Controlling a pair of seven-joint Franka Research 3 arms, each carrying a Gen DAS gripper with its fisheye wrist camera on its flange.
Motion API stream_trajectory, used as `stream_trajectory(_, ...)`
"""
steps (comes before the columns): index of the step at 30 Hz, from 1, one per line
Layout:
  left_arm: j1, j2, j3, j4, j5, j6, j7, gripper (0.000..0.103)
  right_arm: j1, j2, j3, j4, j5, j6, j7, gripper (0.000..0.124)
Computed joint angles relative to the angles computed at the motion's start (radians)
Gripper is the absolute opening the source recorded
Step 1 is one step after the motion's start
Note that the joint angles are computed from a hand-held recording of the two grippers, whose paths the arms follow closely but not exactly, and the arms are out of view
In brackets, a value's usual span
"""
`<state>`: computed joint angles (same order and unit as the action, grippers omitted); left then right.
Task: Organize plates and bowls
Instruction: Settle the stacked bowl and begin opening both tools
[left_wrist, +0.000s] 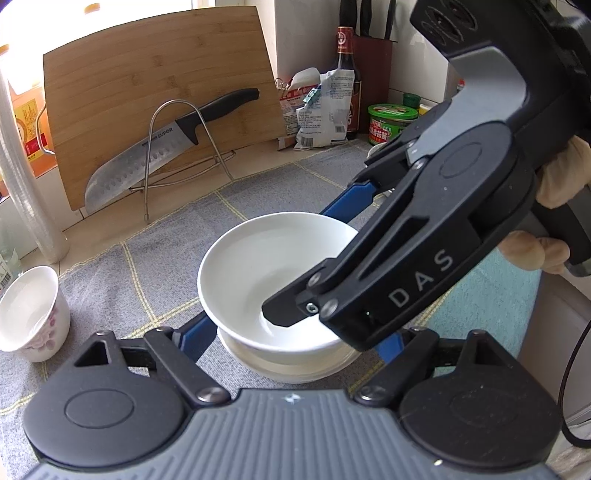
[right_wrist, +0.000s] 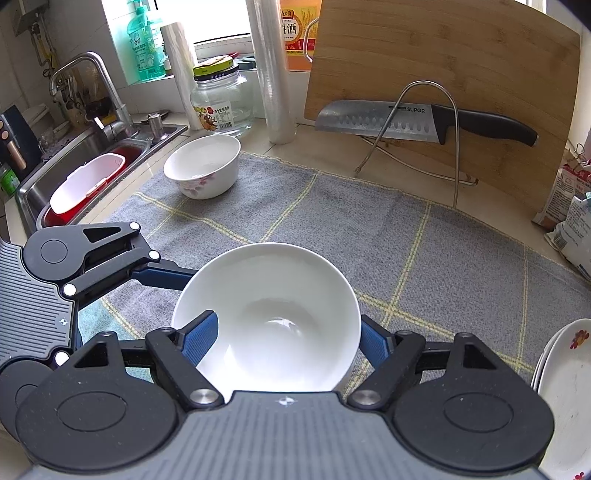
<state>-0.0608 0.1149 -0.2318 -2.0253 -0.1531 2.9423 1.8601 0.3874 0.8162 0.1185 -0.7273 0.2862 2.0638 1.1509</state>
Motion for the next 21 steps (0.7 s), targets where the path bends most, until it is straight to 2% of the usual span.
stream_trajectory(5,0.0,0.004,0.002,0.001,0.014,-0.005,-0.002,0.087,0.003,-0.015,-0.003,-0.032,-0.005,0.014,-0.005,0.085)
stream_trajectory(21,0.007,0.009,-0.004,0.004,0.013,-0.01,0.009,0.088,0.006,0.015,-0.005,0.014,-0.014,-0.011,-0.004,0.085)
